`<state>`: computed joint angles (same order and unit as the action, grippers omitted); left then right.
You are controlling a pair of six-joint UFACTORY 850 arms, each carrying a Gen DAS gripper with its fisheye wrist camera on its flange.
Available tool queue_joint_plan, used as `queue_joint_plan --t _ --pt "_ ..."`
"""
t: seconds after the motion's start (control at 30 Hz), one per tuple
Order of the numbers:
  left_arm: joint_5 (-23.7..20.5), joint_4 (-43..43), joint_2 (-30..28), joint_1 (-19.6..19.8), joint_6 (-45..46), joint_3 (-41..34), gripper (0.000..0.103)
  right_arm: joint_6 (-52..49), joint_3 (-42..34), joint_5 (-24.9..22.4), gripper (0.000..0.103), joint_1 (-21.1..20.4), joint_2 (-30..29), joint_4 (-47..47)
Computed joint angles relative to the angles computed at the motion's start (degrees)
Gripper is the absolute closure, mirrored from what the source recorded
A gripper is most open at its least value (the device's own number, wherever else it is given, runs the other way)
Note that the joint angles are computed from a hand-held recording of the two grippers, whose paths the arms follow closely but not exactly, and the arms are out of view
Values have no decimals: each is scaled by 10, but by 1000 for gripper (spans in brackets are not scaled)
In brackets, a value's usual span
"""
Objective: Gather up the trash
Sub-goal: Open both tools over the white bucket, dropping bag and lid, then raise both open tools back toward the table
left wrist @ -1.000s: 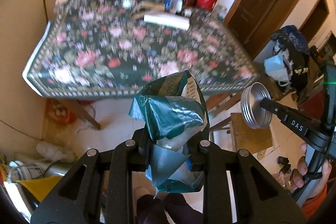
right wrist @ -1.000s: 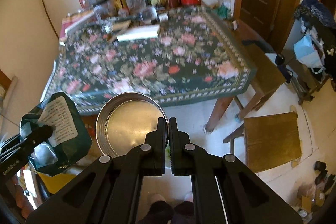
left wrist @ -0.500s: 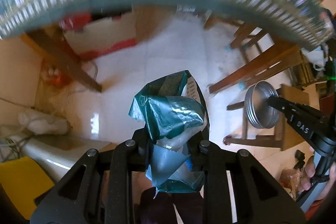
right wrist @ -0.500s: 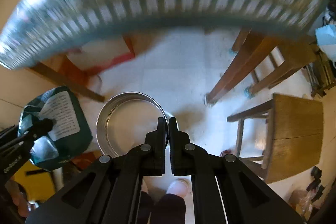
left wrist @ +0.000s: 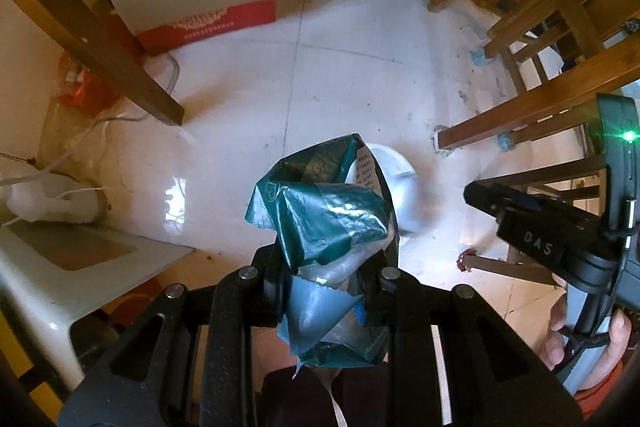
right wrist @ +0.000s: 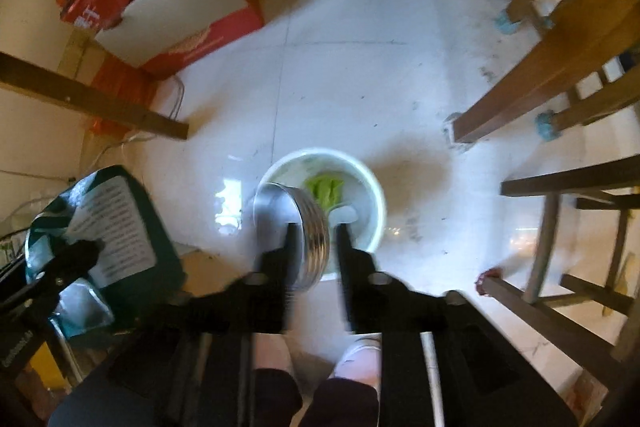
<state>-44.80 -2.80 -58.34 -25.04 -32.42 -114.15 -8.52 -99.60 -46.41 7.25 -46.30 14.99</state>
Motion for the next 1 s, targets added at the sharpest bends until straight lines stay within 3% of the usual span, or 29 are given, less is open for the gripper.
queue_joint_plan --t 0.07,0.33,0.4,0.43,0.47,0.6,1.0 --pt "-7 -17 -21 0 11 -20 79 7 5 10 55 0 -2 -8" --pt "-37 -74 -109 -4 50 -141 79 28 14 9 53 -18 4 -24" --pt "-57 -78 -139 -7 52 -188 68 33 15 6 53 -23 8 -27" --pt "-83 -77 -165 -7 45 -230 55 36 14 7 53 -25 8 -30" --pt "-107 -76 -189 -8 35 -271 49 39 16 8 53 -26 11 -35" --pt "-147 -87 -232 -6 25 -341 49 54 30 26 53 -26 26 -60" --pt "-127 -43 -113 -15 43 -228 49 43 13 4 53 -21 57 -41"
